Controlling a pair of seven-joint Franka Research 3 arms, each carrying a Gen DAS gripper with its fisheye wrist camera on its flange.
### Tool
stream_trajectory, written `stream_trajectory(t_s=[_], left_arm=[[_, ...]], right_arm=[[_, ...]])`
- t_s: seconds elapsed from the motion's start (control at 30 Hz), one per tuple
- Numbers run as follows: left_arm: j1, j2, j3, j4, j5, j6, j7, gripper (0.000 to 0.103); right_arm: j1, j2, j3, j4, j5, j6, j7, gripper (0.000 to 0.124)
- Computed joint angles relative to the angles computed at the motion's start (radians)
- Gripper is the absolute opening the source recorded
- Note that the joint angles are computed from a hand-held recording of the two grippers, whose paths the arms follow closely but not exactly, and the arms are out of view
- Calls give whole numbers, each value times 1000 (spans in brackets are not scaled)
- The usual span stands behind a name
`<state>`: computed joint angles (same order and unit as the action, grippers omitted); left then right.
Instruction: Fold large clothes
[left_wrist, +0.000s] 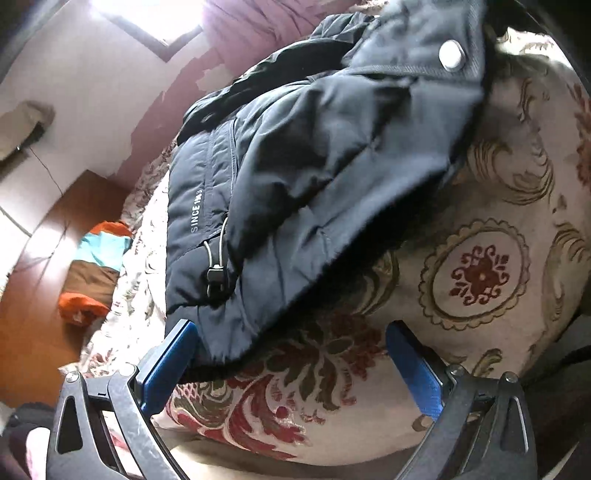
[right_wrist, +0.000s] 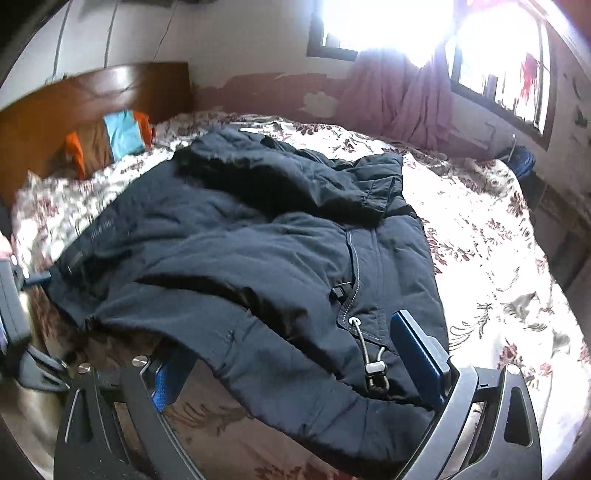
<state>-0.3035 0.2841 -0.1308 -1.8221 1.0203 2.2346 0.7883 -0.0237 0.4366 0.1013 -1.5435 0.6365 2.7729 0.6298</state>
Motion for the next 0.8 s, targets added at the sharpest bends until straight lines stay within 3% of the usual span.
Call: stream_trajectory(t_s=[0.1, 0.27, 0.4, 0.47, 0.63, 0.8], left_arm=[[-15, 3, 10, 3, 62, -11, -42, 101], [-27, -10, 26, 4, 166, -67, -180, 71], [24, -69, 28, -39, 201, 36, -297, 62], [40, -78, 23, -38, 225, 70, -295, 48], [54, -57, 15, 29, 229, 106, -222, 29], [46, -33, 21, 94, 224, 107, -166, 28]], right_arm=[[-11, 7, 6, 19, 21, -30, 12, 96], [-3, -2, -4, -9, 5, -11, -5, 96], [22, -28, -22, -77, -53, 61, -29, 96], [32, -40, -31, -119, -87, 104, -45, 96], [59, -67, -66, -207, -191, 144, -40, 96], [280, -35, -327, -242, -534, 223, 231, 96]])
